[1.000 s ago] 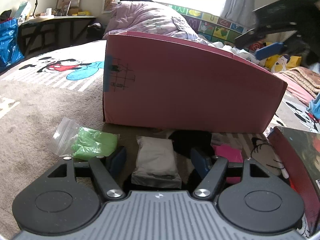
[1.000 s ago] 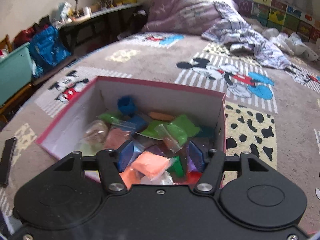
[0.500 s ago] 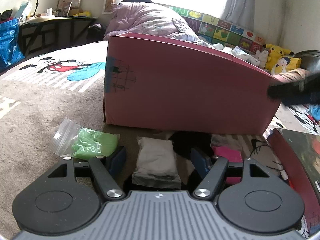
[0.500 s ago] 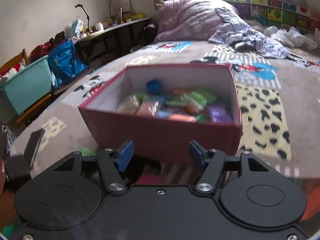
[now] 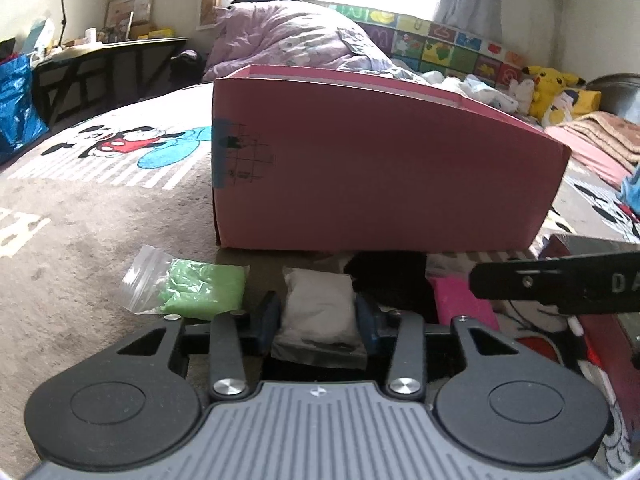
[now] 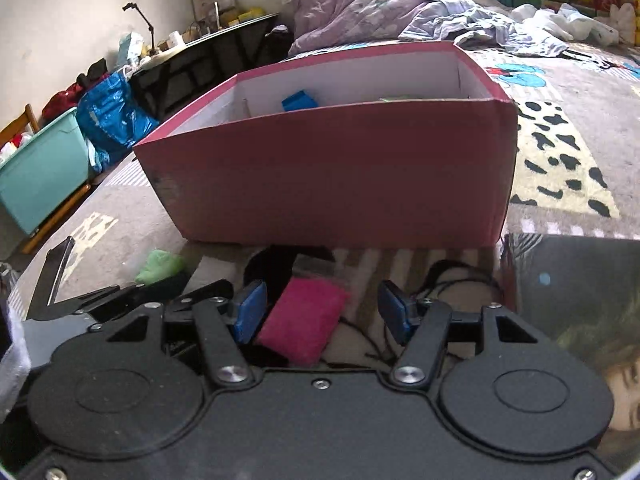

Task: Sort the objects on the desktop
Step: 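Grasp the white clay bag with left tool while right tool grasps pink clay bag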

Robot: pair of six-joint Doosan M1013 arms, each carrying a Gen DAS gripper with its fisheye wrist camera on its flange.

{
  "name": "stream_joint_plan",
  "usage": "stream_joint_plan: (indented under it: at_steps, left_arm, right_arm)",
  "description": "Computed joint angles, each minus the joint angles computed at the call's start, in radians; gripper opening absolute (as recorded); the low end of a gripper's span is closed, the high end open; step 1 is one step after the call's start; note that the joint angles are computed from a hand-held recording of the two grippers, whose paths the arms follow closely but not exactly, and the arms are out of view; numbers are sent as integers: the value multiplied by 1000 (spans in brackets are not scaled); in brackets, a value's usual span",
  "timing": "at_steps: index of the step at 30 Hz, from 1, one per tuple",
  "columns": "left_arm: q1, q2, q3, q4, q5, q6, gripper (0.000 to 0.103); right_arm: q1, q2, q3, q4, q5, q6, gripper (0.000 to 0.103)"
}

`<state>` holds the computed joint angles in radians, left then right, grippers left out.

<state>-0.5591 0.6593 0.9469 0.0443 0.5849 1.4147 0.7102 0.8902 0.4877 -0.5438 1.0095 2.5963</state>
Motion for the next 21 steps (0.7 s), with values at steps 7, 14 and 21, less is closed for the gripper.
stream_joint_plan:
  at_steps: [7, 14, 21]
  left_arm:
    - [-1, -14, 16, -1, -6, -18, 37]
    - [5, -41, 55, -10, -48, -62, 37]
    - [-4, -58, 68, 123, -55, -160, 37]
  right_arm:
    - [11, -19, 57, -57, -51, 20, 62]
    - [19, -44, 122, -97, -99, 42, 66]
    - [23, -10, 62, -95, -50, -19, 67]
